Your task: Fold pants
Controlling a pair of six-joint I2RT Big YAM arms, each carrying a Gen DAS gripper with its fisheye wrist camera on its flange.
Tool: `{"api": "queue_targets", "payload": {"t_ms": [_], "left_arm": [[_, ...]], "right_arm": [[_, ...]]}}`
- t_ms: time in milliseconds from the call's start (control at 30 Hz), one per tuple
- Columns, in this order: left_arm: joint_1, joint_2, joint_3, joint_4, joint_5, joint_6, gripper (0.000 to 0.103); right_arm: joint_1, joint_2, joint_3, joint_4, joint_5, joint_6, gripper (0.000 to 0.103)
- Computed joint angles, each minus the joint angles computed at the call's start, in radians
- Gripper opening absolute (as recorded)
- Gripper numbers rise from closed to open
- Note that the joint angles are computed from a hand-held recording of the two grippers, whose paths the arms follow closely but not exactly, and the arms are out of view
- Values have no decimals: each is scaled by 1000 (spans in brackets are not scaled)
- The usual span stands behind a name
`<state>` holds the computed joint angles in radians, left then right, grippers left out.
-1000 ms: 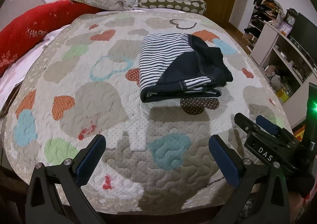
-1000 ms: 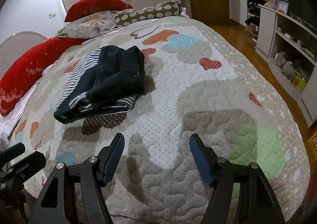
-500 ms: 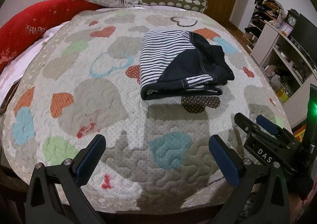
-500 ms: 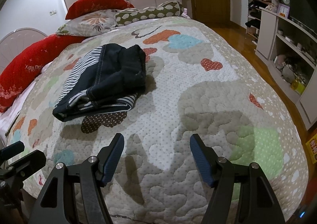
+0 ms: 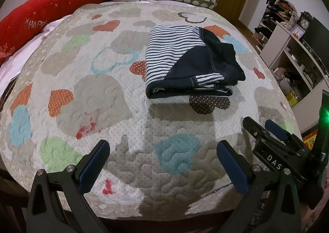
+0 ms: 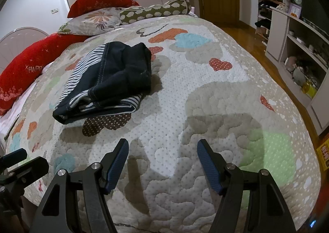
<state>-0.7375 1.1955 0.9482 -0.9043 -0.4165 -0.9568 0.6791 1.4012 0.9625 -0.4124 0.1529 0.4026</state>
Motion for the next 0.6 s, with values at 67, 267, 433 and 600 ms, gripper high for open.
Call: {"api": "queue_targets", "payload": {"t_ms": [67, 267, 433, 600], "left_arm": [[3, -1, -1, 0, 5, 0, 103], [7, -2, -6, 3, 18, -4, 103], [9, -2, -9, 6, 24, -4, 103], [14, -1, -14, 9, 34, -9, 103]], "right_arm": [[-1, 0, -1, 0, -1, -1, 74], [0, 1, -1, -4, 1, -4, 75], [2, 3, -1, -3, 2, -4, 76], [2, 4, 0, -4, 3, -4, 76]]}}
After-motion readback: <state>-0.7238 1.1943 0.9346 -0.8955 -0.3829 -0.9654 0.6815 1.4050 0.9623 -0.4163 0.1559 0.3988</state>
